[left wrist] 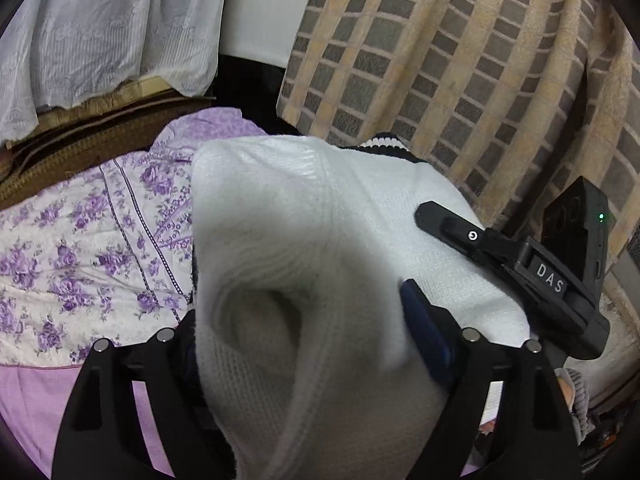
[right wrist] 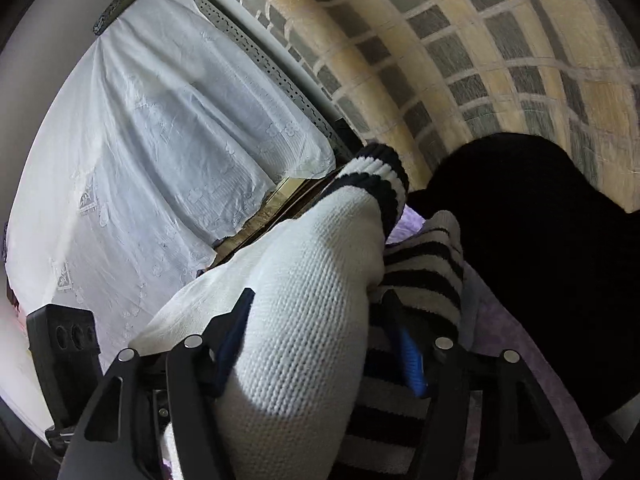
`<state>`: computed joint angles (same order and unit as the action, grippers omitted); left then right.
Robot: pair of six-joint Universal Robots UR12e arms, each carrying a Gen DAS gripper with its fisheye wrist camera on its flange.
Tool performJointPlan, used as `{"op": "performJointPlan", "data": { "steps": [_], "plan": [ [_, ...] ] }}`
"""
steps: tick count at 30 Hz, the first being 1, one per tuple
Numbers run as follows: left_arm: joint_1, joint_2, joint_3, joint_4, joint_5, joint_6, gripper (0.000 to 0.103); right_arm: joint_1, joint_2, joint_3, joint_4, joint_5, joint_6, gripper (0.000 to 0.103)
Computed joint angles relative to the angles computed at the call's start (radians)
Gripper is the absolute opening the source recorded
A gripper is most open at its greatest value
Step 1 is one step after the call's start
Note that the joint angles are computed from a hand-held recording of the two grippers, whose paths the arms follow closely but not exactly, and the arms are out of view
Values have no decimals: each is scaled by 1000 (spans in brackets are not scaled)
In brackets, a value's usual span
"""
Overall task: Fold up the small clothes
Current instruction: 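Lower the sweater onto the striped clothes stack and open both tools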
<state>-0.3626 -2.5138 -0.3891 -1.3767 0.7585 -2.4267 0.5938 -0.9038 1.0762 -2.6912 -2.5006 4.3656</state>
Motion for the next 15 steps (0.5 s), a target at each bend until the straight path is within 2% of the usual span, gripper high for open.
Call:
{"op": "performJointPlan", "data": {
  "steps": [1,4,5,8,10,15],
  "plan": [
    [0,7,-15,15,0,-1,81,1,1,-1,3,-4,1,66],
    [8,-7,25,-42,-16,-15,81,-1,-6,-1,19,6,18,71],
    [13,2,13,-35,-26,-27,81,-1,-9,-5,41,0,25,72],
    [31,62,-101,124,-43,-94,92,1,-21,-25,156,-18,64,74],
    [42,83,-135,173,-44,-108,94,8,-24,-35,182,-29,63,74],
    [39,63,-88,124,46,-137,94,35,-12,-97,305,-109,73,74]
  ]
}}
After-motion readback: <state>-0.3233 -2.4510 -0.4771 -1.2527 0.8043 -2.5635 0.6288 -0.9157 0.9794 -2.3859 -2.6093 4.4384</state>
